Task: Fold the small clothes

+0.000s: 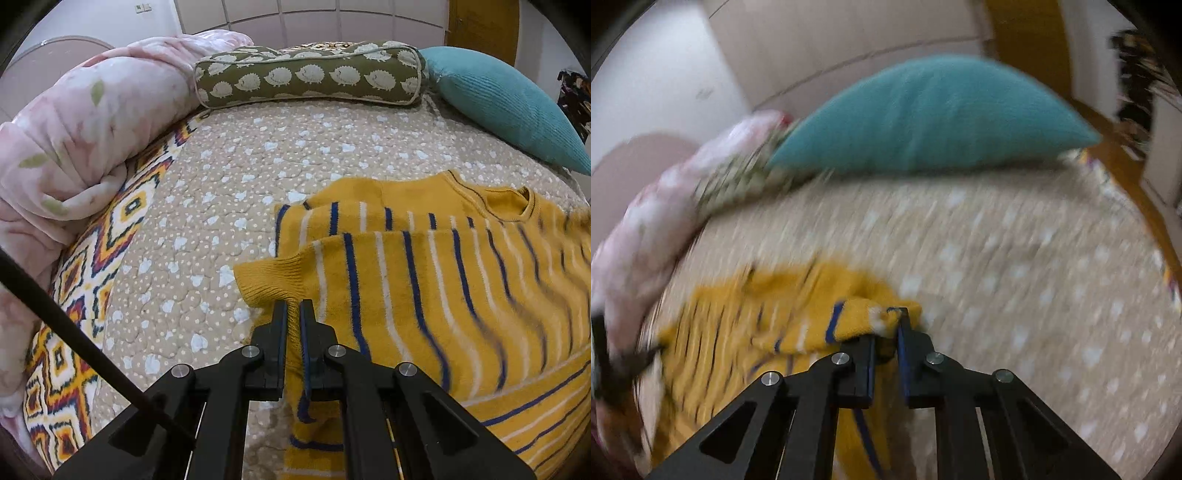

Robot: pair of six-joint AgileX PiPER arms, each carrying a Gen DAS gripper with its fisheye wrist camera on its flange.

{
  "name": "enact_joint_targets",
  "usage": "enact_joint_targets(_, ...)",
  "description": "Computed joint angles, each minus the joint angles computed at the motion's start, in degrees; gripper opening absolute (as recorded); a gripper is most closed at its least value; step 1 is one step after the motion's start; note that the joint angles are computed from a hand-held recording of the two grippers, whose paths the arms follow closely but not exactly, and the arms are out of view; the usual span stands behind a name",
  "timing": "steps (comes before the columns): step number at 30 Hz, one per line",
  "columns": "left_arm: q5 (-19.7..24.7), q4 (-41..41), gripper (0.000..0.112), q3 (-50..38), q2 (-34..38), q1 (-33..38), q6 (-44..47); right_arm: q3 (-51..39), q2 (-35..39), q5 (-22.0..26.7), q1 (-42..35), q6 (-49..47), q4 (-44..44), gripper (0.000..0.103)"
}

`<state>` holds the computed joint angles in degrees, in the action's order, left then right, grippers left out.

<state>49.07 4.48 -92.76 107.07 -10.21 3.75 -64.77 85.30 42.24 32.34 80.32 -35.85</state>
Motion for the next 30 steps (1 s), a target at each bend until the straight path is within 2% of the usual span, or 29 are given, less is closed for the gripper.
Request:
enact_joint_targets(2,-0.18,0.29,0.007,0.2,-0.01,-0.5,0.11,0.46,-0.65,-4.56,-5.2,-1.48,5.3,0.014)
enact_joint_targets(4,-0.67,0.99,0.007,0.69,-0.18,-0.95,-0.23,2.63,-2.22,-8.77,-10.23,-4.24,13.4,0.034)
enact_joint_targets(5,-0.65,0.85,0.007,0.62,-0.12,-0.93,-0.1,4.74,-3.6,-10.16,-11.96,-3.3,15.29,0.054)
enact_joint_targets(6,-0.6,0.45,0.007,0.57,-0.09,-0.79,0.15,6.7,-5.74,-9.25,-12.74,-0.77,14.89,0.057)
enact_joint_targets(8,-0.33,-0.8,0.007,0.3,0.04,-0.27,0.92,8.31,-8.79,-3.56,-10.79,3.91,10.49,0.057)
enact_joint_targets(9,-0.26,-1.43,0.007,0.21,0.1,0.0,1.35,9.13,-9.95,-3.35,-9.93,3.06,11.08,0.057)
enact_joint_targets(10,-0.18,-1.65,0.007,0.14,0.17,0.11,1.45,10.43,-11.27,-5.44,-9.07,0.07,13.95,0.057)
enact_joint_targets(11,-0.1,-1.47,0.007,0.14,0.2,0.06,1.27,12.02,-12.0,-8.75,-8.94,-2.02,16.3,0.062)
enact_joint_targets(12,0.0,-1.16,0.007,0.13,0.16,-0.08,0.98,12.86,-11.89,-11.54,-7.51,-1.83,16.95,0.075)
enact_joint_targets(14,0.27,-0.57,0.007,0.31,-0.26,-0.41,0.47,12.2,-9.36,-14.16,-3.59,2.31,13.5,0.086)
enact_joint_targets(15,0.53,-0.56,0.007,0.27,-0.53,-0.52,0.45,10.62,-7.37,-13.43,-1.89,3.12,12.08,0.086)
enact_joint_targets(16,0.84,-1.02,0.008,0.18,-0.94,-0.56,0.74,7.35,-4.08,-10.4,0.02,1.63,11.49,0.082)
enact_joint_targets(17,0.9,-2.17,0.009,0.23,-1.52,-0.38,1.57,4.7,-1.98,-6.71,1.25,-0.28,11.58,0.048)
enact_joint_targets(18,0.71,-3.22,0.019,0.37,-1.94,-0.15,2.42,2.79,-0.82,-3.62,2.25,-2.01,11.71,0.013)
enact_joint_targets(19,0.4,-5.21,0.028,0.63,-2.41,0.15,4.06,2.41,-1.15,-1.38,3.01,-1.96,10.62,0.011)
enact_joint_targets(20,-0.29,-5.78,0.048,1.05,-2.66,0.0,4.63,2.93,-2.88,1.55,4.32,0.38,7.23,0.011)
enact_joint_targets(21,-1.53,-4.14,0.055,1.75,-2.82,-0.85,3.52,3.02,-3.85,4.88,5.52,2.72,3.95,0.011)
enact_joint_targets(22,-2.78,-0.21,0.055,2.42,-2.4,-2.34,0.9,3.61,-4.66,8.43,6.18,4.69,1.86,0.011)
enact_joint_targets(23,-2.59,2.3,0.055,2.17,-1.61,-3.27,-0.95,4.84,-5.48,9.68,5.44,4.88,2.07,0.011)
enact_joint_targets(26,-0.67,0.38,0.055,1.28,-0.36,-2.92,-0.2,6.73,-6.07,8.49,2.0,1.18,8.83,0.011)
enact_joint_targets(28,-1.69,-0.27,0.055,2.45,-1.47,-2.43,-0.11,8.38,-9.32,7.95,3.97,4.39,6.76,0.018)
enact_joint_targets(29,-2.25,-0.09,0.055,3.04,-1.93,-2.31,-0.31,8.43,-10.68,8.16,6.3,6.57,4.41,0.034)
enact_joint_targets(30,-2.52,-0.06,0.056,3.24,-2.09,-2.16,-0.4,7.67,-10.74,8.16,7.74,7.7,3.18,0.061)
